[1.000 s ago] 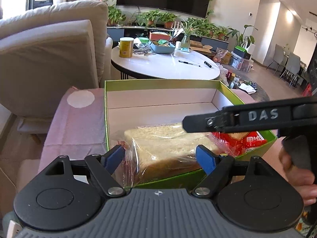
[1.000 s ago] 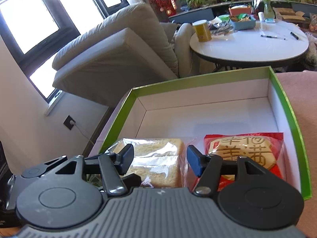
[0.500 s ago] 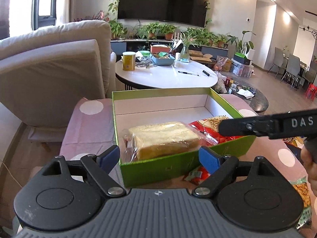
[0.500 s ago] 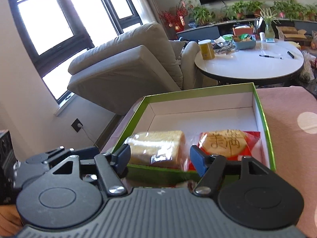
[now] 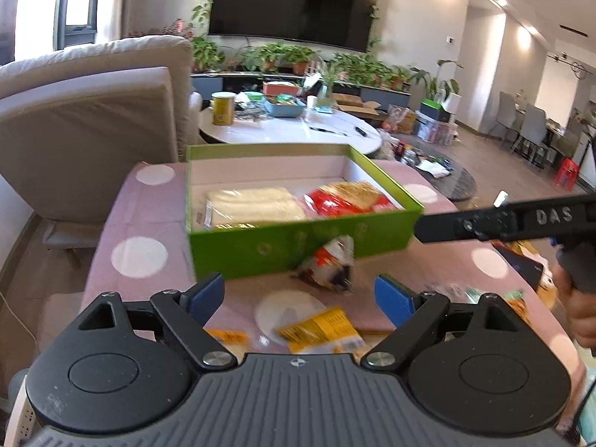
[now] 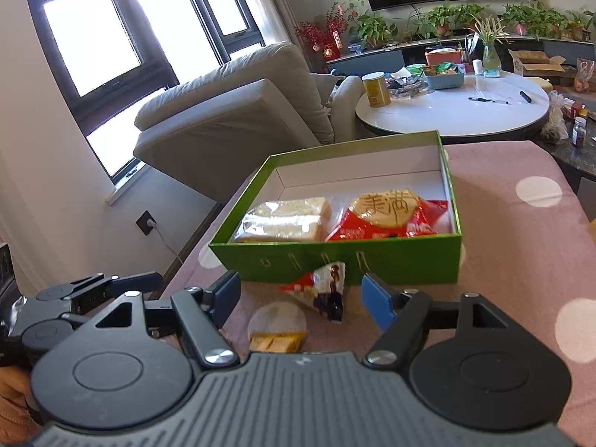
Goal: Organize snacks
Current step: 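Move the right gripper back over the snack pile on the table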
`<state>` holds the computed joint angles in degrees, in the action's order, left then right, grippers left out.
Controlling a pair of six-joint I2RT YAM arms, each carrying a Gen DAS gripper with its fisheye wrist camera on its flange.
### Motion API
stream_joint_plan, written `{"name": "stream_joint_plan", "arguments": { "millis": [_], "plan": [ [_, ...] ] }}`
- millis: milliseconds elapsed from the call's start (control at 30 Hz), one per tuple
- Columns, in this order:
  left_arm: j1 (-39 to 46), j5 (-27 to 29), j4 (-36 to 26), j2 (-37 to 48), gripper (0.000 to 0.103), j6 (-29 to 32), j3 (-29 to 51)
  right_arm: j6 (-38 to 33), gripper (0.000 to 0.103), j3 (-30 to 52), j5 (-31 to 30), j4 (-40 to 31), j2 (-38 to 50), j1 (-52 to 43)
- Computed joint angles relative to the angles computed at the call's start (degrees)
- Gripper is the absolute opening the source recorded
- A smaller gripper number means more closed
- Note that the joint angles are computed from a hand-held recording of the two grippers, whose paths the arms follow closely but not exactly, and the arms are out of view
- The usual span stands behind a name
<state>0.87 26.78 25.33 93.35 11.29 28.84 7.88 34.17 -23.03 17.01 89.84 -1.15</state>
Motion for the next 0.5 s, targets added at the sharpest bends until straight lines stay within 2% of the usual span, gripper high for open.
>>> {"name": "stream_joint_plan", "arguments": {
  "millis": [267, 500],
  "plan": [
    [-0.3, 1.1, 1.7, -4.0, 0.088, -0.3, -6.9, -0.9, 0.065, -6.5, -2.2, 0.5, -4.4, -3.9],
    [-2.0, 4.4, -1.6, -11.4, 0.088, 4.8, -13.5, -4.0, 0.065, -12.2, -2.8, 1.0, -6.9, -4.4]
  ]
}}
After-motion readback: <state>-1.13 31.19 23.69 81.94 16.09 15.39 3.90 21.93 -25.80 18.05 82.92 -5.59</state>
